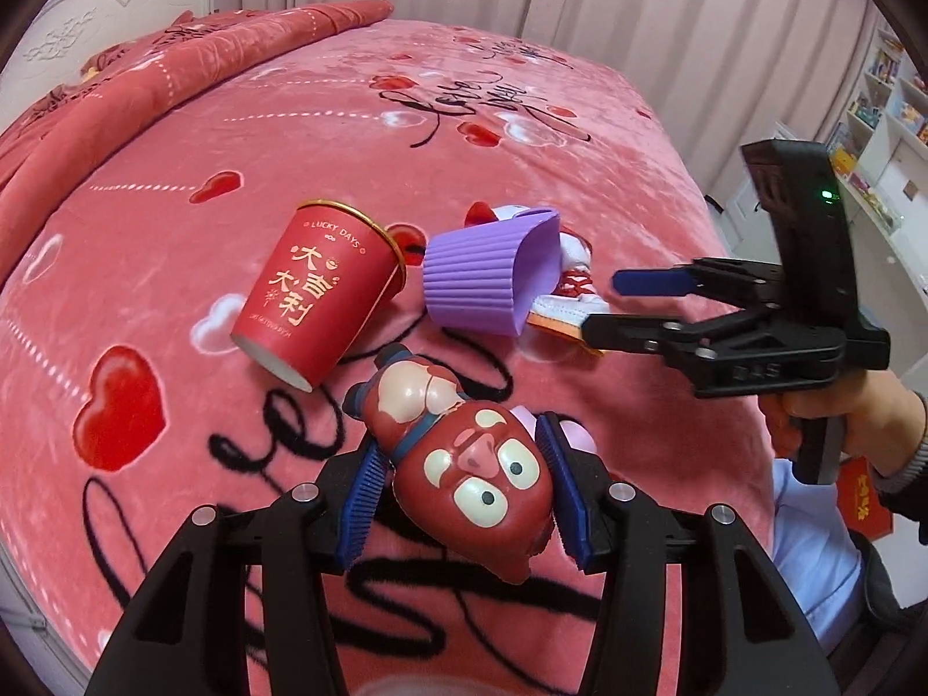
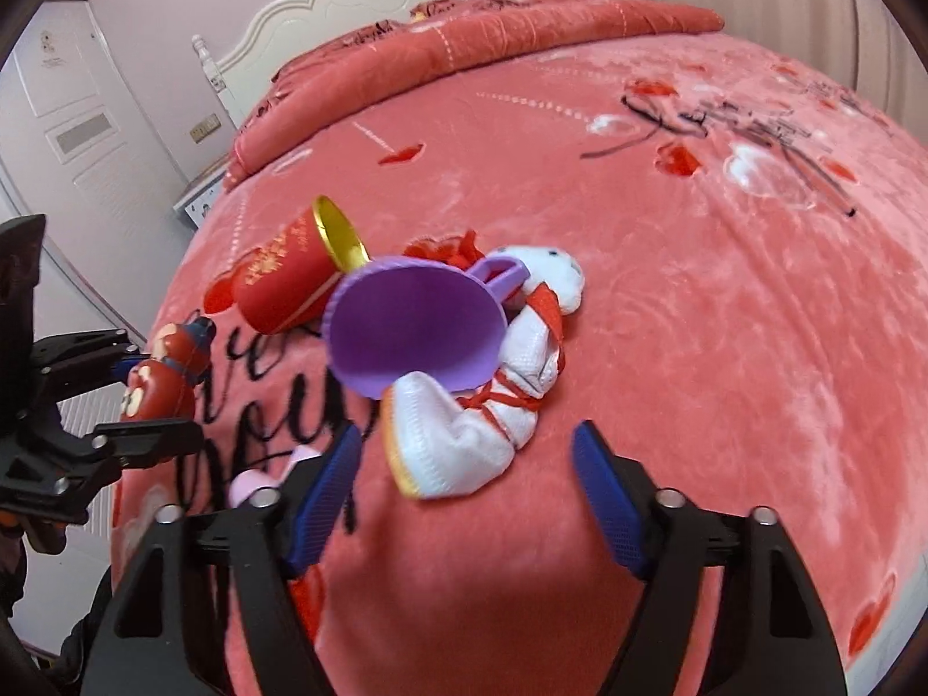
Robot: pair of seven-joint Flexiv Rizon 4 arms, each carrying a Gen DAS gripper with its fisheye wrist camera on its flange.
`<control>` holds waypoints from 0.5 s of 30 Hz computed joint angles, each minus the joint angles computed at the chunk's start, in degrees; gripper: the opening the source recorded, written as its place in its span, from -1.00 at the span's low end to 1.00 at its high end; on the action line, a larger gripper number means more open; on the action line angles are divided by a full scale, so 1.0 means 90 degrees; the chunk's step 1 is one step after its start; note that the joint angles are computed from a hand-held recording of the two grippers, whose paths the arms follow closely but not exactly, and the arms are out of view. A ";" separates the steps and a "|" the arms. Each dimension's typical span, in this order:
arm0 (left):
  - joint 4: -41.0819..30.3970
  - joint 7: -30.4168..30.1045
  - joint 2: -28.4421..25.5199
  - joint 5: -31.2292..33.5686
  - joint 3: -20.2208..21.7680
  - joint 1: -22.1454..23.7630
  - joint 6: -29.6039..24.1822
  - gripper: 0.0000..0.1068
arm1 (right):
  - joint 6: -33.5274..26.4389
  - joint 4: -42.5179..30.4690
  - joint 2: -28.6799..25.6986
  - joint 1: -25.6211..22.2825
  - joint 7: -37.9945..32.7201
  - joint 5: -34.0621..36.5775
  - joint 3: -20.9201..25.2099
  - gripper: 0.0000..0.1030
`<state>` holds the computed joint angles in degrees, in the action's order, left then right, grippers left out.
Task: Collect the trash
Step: 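Grasp the red toy figure with the left tool while the right tool grasps the white sock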
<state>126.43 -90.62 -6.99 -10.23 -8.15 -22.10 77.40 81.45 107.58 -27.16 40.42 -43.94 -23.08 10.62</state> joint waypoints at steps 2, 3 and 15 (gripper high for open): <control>0.0016 0.0198 -0.0077 -0.0202 -0.0075 0.0049 0.0027 -0.01 | -0.0114 -0.0183 -0.0185 -0.0218 -0.0275 0.0186 0.0292 0.04; -0.0001 0.0223 -0.0122 -0.0214 -0.0081 0.0049 0.0020 -0.01 | -0.0161 -0.0236 -0.0247 -0.0251 -0.0370 0.0229 0.0340 0.02; -0.0072 0.0317 -0.0150 -0.0271 -0.0108 -0.0049 -0.0038 -0.01 | 0.0105 0.0331 0.0282 0.0005 -0.0532 -0.0073 0.0073 -0.36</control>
